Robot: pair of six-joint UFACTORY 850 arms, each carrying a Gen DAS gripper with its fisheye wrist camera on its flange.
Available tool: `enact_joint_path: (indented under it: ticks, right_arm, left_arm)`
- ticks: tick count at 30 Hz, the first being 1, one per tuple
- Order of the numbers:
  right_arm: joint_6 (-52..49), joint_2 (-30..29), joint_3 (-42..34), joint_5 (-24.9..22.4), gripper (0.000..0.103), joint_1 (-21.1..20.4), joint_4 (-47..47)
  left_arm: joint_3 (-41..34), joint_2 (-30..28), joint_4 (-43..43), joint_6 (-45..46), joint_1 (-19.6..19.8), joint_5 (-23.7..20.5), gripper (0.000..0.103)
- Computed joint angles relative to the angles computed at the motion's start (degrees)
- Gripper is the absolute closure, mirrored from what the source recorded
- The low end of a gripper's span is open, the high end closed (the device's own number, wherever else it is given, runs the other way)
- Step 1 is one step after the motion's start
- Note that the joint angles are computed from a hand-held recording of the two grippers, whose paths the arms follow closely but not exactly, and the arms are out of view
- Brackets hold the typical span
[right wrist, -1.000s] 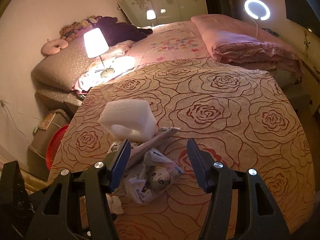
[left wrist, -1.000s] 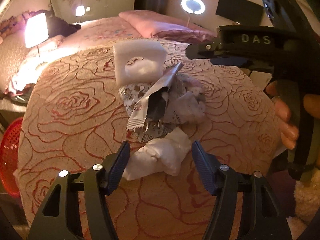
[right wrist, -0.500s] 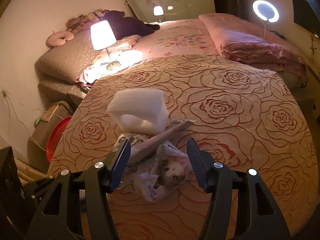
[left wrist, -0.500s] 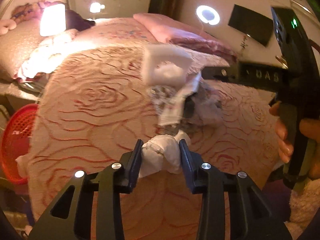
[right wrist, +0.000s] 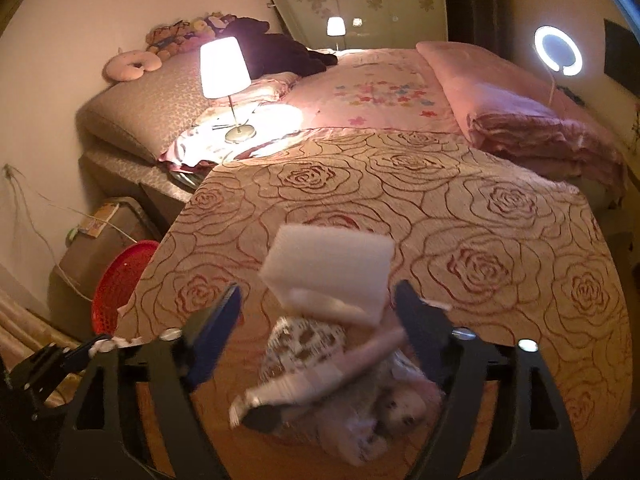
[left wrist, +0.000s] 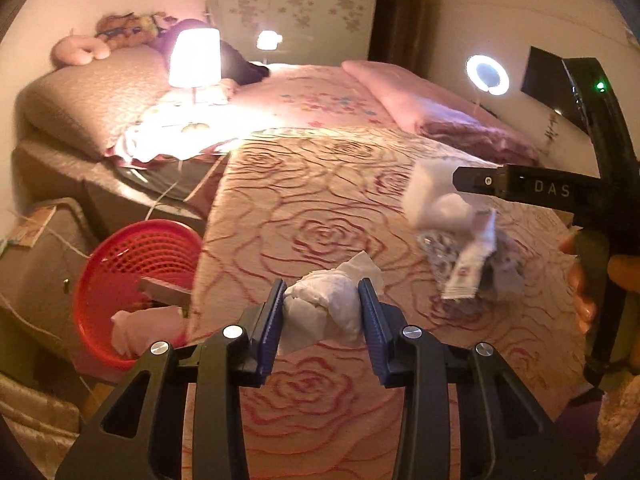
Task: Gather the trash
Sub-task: 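Grasp a crumpled white tissue with the left gripper, then grasp the white foam block with the right gripper while the left gripper holds the tissue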
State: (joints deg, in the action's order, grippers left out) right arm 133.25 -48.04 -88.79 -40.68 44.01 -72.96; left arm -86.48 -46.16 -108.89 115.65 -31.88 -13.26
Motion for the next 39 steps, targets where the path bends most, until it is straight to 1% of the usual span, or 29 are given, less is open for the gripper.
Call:
enact_joint_path:
  ticks: [2, 5, 7, 11, 17, 21, 22, 23, 24, 29, 34, 37, 39]
  right_arm:
    - [-1.9, -1.0, -1.8, -0.3, 0.014, -0.4, 1.7]
    - [-5.9, -3.1, -4.8, -0.9, 0.014, -1.4, 5.4]
    - [-8.2, -4.3, -6.7, -1.1, 0.011, -2.1, 7.6]
    - [-12.8, -6.4, -10.2, -4.3, 0.011, -2.5, 11.3]
    - [-13.5, -7.2, -11.4, -7.2, 0.011, -2.4, 12.7]
    - [-15.2, -7.9, -12.0, -6.0, 0.012, -2.8, 13.9]
    - [-14.9, -7.9, -11.8, -5.6, 0.015, -2.9, 13.7]
    - [-14.2, -7.7, -11.3, -4.8, 0.023, -3.0, 13.2]
    - [-14.2, -7.5, -11.1, -3.7, 0.026, -3.2, 13.2]
    - [-12.1, -6.9, -10.2, -3.3, 0.027, -2.9, 10.7]
    - [-6.9, -5.3, -8.5, -2.6, 0.027, -2.2, 5.3]
    - [-5.0, -4.3, -8.0, -1.2, 0.027, -2.0, 2.6]
    - [-4.9, -4.1, -8.4, -1.0, 0.027, -1.8, 1.9]
  left_arm:
    - [-0.2, -0.2, -0.6, 0.1, 0.5, 0.2, 0.068]
    - [-0.6, -0.4, 0.9, -2.4, 1.2, 0.3, 0.068]
    - [-0.6, -0.5, 1.5, -3.3, 1.5, 0.3, 0.068]
    - [-1.1, -0.8, 2.5, -5.0, 2.0, 0.5, 0.068]
    - [-1.2, -1.0, 3.2, -6.2, 2.4, 0.2, 0.068]
    - [-1.0, -0.8, 2.0, -5.2, 2.5, 0.3, 0.068]
    - [-1.0, -0.7, 1.5, -4.8, 2.5, 0.4, 0.068]
    - [-1.0, -0.7, 0.8, -4.1, 2.6, 0.5, 0.068]
    - [-1.0, -0.6, 0.1, -3.6, 2.7, 0.6, 0.068]
    - [-1.0, -0.6, -1.1, -3.0, 3.1, 0.9, 0.068]
    - [-1.3, -0.4, -3.6, -1.2, 3.5, 1.5, 0.068]
    - [-1.2, -0.1, -7.3, 2.2, 3.9, 1.7, 0.068]
    - [-1.1, 0.2, -10.4, 5.1, 4.2, 2.0, 0.068]
